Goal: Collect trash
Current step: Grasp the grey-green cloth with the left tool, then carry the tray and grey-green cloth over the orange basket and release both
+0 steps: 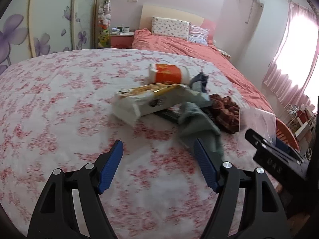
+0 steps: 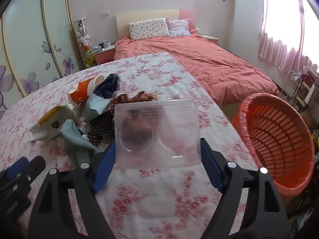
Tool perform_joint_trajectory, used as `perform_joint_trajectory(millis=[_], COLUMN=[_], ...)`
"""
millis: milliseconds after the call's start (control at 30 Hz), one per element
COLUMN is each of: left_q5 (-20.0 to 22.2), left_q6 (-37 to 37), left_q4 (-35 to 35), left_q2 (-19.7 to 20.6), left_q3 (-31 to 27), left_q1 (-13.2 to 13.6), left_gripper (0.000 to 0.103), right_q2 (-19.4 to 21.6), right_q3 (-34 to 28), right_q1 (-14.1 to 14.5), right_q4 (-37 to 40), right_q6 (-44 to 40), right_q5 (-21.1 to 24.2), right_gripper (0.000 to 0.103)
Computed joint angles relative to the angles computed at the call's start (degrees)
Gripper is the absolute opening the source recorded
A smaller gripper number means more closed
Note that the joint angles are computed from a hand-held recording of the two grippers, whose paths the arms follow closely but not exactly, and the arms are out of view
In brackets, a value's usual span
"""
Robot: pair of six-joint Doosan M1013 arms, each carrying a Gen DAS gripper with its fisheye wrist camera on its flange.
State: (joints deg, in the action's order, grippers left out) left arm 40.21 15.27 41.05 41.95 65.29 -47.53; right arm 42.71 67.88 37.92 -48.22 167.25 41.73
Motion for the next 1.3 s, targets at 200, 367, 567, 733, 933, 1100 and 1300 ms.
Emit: perform_joint_trajectory(millis=[200, 367, 567, 733, 933, 1100, 1300], left_q5=[0.00, 3.17, 5.63, 4.09, -0.96, -4.81, -7.41], left_q6=[3.41, 6.14, 8.09, 10.02, 9.93, 8.60, 8.30], left_q4=[-2.73, -5.17, -7.45, -9.82, -8.69, -6.63, -5.57], left_q2=[2.64, 5.52, 7.54, 6.91, 4.63, 2.84, 1.66], left_q3=[-4.66, -9.53, -13.14, -11.75, -7.58, -4.98, -4.08], left_q1=[-0.20, -0.13, -0.02, 0.22, 0.15, -0.08, -0.68], left_gripper=[0.072, 0.072, 0.066, 0.027, 0.009, 0.009, 0.009], right_q2=[-2.98, -4.47, -5.03, -5.59, -6.22, -7.09, -8.64], right_q3=[5.09, 7.75, 9.23, 10.35, 11.20, 12.38, 14.23], right_q1=[-0.37, -0.72, -1.08, -1.18, -0.77, -0.41, -0.18], right_q4=[-3.92, -5.85, -5.73, -6.67, -8.39, -10.29, -13.56], right_q6=[6.68, 10.13, 11.23, 12.55, 14.09, 16.22, 19.83], right_q5=[-0.99, -1.30, -1.53, -1.85, -1.79, -1.70, -1.55], right_gripper=[0.078, 0.078, 0.078, 0.078, 0.078, 0.078, 0.078])
